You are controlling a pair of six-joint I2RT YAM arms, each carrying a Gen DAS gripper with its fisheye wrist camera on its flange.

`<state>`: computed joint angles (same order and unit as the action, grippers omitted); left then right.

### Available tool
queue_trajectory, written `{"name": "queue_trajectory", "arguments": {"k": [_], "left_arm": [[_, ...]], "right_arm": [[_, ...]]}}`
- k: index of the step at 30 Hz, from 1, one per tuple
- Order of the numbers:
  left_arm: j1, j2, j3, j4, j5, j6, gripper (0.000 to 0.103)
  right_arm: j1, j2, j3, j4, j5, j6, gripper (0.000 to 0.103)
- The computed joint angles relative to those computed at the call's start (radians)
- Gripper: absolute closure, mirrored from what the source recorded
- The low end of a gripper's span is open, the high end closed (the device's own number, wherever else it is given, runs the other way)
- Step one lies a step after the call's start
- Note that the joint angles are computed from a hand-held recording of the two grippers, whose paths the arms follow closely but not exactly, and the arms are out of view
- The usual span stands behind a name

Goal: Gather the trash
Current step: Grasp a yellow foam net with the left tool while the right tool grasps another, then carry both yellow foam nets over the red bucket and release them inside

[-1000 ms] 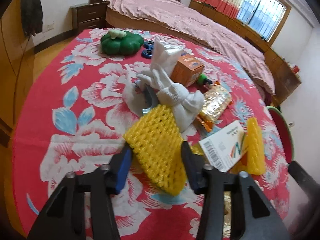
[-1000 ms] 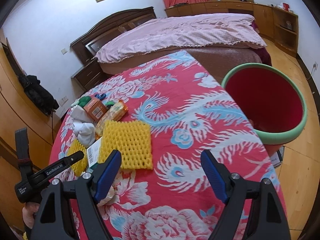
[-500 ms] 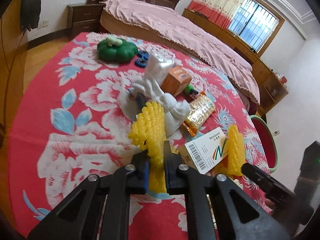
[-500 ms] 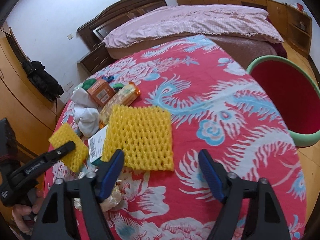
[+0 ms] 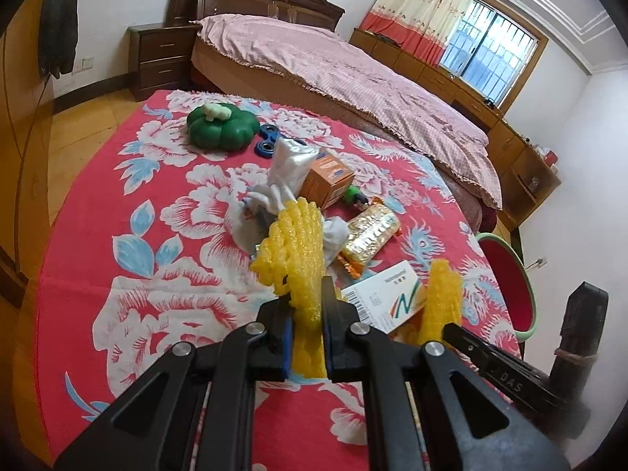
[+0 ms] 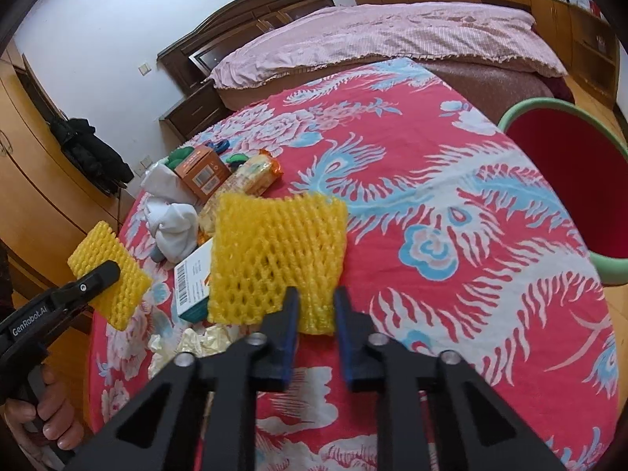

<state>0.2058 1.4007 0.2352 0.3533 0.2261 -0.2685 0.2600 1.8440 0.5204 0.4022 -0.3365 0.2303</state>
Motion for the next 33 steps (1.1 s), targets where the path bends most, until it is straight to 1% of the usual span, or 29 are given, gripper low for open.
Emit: {"name": "queue_trajectory", "arguments": {"k": [1, 2, 7, 15, 21, 24, 33], "left_arm": [[-0.006, -0.012, 0.000, -0.010, -0.005, -0.003, 0.093], [-0.012, -0.022, 0.000, -0.019, -0.006, -0.005, 0.093], [-0.061, -0.096, 0.012, -0.086, -0.007, -0.021, 0.093], [-0.182, -0.145, 0.083, -0.183, -0.021, -0.055, 0.093], [-0.285, -0.100, 0.163, -0.216, -0.028, -0.089, 0.093], [-0.336, -0.070, 0.206, -0.226, -0.041, -0.099, 0.093], [-0.481, 0.045, 0.328, -0.224, -0.109, -0.127, 0.093]], "right_arm": [[-0.004, -0.003, -0.001, 0.000, -0.007, 0.003, 0.090], [-0.009, -0.010, -0.007, 0.002, -0.013, 0.004, 0.090], [-0.041, -0.088, -0.053, 0.019, -0.030, 0.006, 0.091], [-0.125, -0.251, -0.094, -0.017, -0.052, -0.012, 0.091], [-0.236, -0.338, -0.096, -0.072, -0.081, -0.032, 0.091], [-0.294, -0.356, -0.090, -0.083, -0.093, -0.040, 0.091], [-0.471, -0.352, -0.055, -0.097, -0.146, -0.072, 0.091]]}}
